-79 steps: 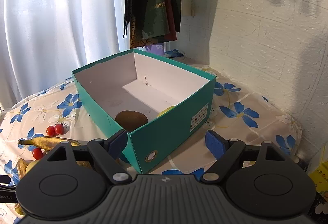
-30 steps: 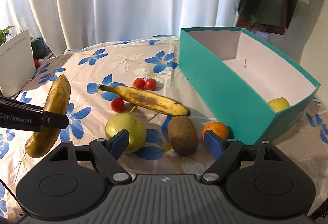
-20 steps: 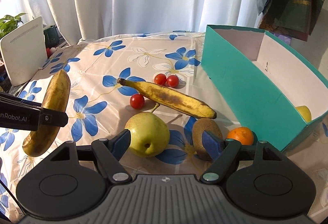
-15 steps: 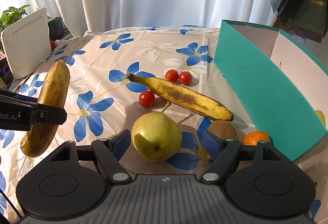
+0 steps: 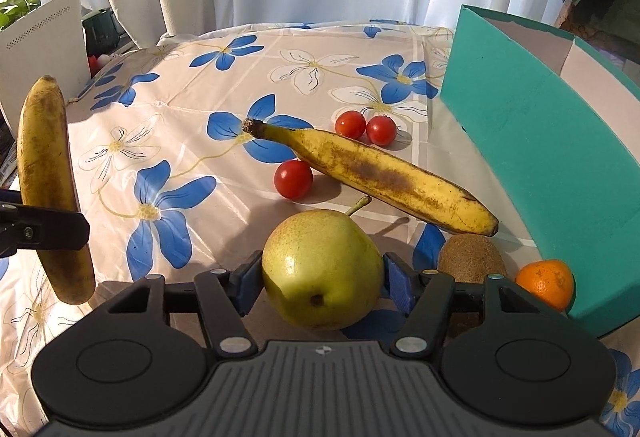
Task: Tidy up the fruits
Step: 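Carry the banana into the teal box with the left gripper while the right gripper grasps the green apple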
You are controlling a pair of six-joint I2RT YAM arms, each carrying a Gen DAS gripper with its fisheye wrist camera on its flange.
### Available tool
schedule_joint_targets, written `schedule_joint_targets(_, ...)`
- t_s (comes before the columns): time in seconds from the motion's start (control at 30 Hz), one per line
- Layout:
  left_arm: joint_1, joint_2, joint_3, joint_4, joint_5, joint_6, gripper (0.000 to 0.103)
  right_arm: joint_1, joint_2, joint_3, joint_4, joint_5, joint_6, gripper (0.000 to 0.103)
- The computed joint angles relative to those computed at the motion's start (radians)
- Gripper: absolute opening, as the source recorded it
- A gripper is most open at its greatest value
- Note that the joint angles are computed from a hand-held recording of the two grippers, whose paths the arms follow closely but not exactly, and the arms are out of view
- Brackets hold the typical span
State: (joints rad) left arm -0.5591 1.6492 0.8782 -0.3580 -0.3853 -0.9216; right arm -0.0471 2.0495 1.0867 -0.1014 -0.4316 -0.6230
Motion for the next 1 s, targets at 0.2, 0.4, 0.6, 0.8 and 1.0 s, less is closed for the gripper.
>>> schedule_joint_targets(0.2, 0.000, 0.013, 0.009, 0.008, 0.008, 0.016, 0.040, 0.000, 0.007, -0.005, 0.020, -0.008, -0.002, 0.063)
schedule_joint_targets(0.4, -0.008, 0.021, 0.032, -0.004, 0.001, 0.040, 0.039, -0.017, -0.005, -0.018, 0.031, -0.016, 0.010, 0.062)
schedule_joint_targets(0.6, -0.022, 0.045, 0.092, -0.023, -0.006, 0.095, 0.039, -0.066, -0.059, -0.048, 0.056, -0.045, 0.027, 0.062)
schedule_joint_targets(0.8, -0.043, 0.087, 0.208, -0.042, -0.016, 0.188, 0.040, -0.147, -0.137, -0.079, 0.072, -0.078, 0.041, 0.062)
schedule_joint_targets(1.0, -0.064, 0.187, 0.394, -0.059, -0.011, 0.313, 0.040, -0.254, -0.203, -0.094, 0.080, -0.115, 0.066, 0.062)
